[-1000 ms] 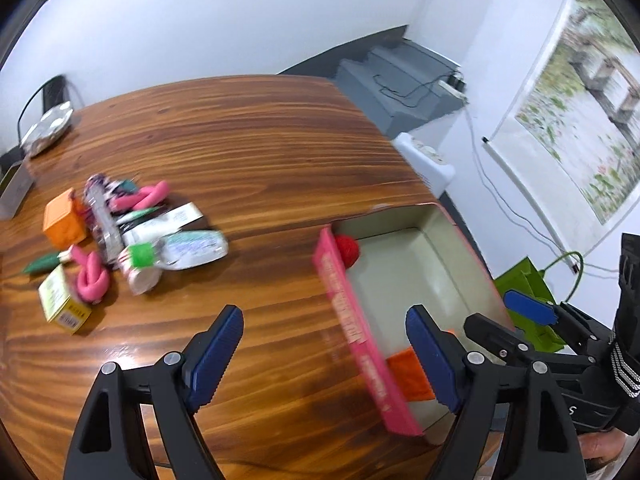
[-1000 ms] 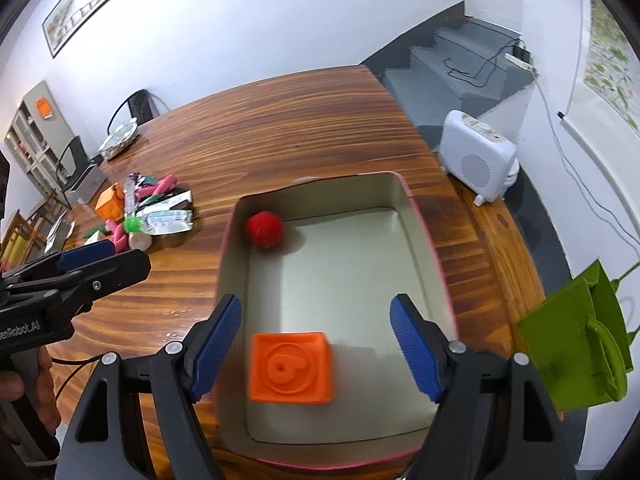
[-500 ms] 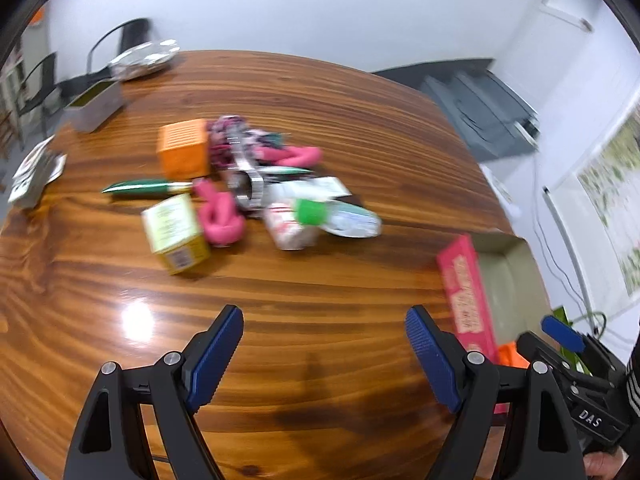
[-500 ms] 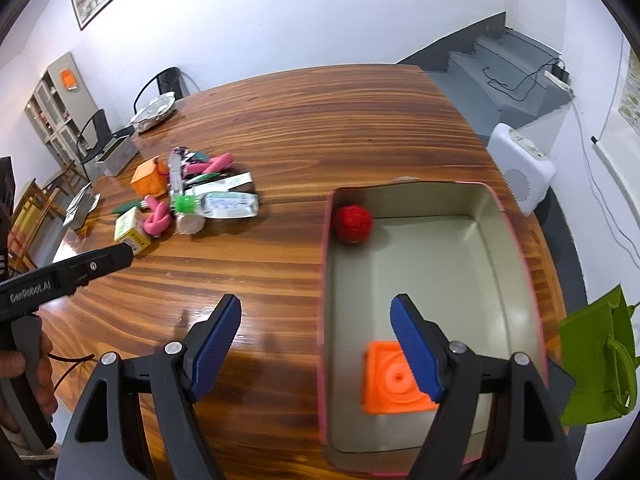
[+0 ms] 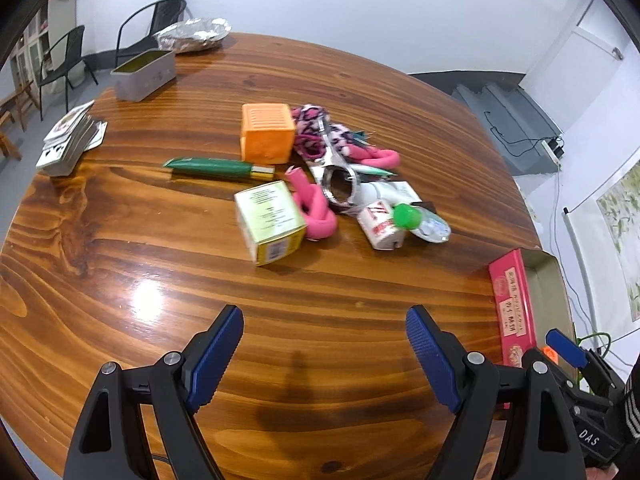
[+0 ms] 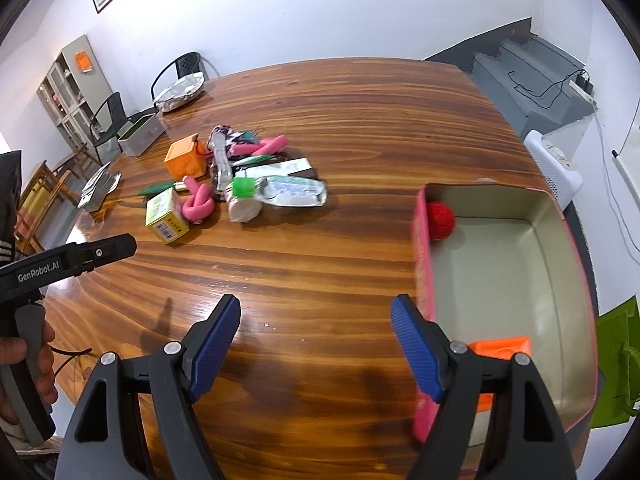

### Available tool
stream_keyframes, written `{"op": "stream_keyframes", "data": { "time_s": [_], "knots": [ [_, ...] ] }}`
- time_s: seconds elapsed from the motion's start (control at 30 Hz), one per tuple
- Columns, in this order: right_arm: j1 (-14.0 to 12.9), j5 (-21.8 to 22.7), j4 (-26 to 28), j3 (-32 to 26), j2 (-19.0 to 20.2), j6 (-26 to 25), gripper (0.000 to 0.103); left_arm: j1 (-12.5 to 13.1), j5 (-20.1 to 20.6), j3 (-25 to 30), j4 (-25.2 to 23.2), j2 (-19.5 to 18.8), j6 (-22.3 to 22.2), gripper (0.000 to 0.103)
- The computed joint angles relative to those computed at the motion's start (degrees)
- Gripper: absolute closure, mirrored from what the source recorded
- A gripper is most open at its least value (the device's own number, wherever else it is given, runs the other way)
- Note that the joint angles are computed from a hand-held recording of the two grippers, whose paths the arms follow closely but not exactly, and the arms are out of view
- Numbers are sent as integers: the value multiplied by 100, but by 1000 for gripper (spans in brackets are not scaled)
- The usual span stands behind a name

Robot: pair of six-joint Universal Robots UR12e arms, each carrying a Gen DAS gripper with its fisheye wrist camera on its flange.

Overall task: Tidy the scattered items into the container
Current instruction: 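Move the left gripper to the green-and-white paper box and grasp it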

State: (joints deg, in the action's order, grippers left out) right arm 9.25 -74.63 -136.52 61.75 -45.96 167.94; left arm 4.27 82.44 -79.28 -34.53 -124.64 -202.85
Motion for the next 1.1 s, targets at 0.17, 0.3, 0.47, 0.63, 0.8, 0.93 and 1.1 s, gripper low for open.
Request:
{"op": "stream_keyframes", "data": {
  "time_s": [0.17, 0.3, 0.47, 0.63, 0.8, 0.93, 1.1],
  "knots": [
    [57, -98, 9, -4, 15, 79, 22, 67, -111, 79, -106, -72, 85, 18],
    [81, -198, 67, -15, 26, 191, 22, 116, -185, 218, -190, -176, 159, 18],
    [100, -358, 131, -26, 38, 335, 22, 194, -340, 450, -371, -353, 65, 18],
    [111, -500, 237, -62, 61, 478, 22, 204, -221, 761, -536, -566, 142, 18],
    [120, -633, 310, -101, 86, 571, 22, 221, -175, 1030, -714, -746, 145, 18],
    [137, -693, 441, -176, 126, 592, 22, 234, -136, 1199, -819, -869, 159, 18],
    [167, -712, 586, -307, 195, 536, 22, 267, -58, 1305, -945, -951, 176, 18]
  ]
}}
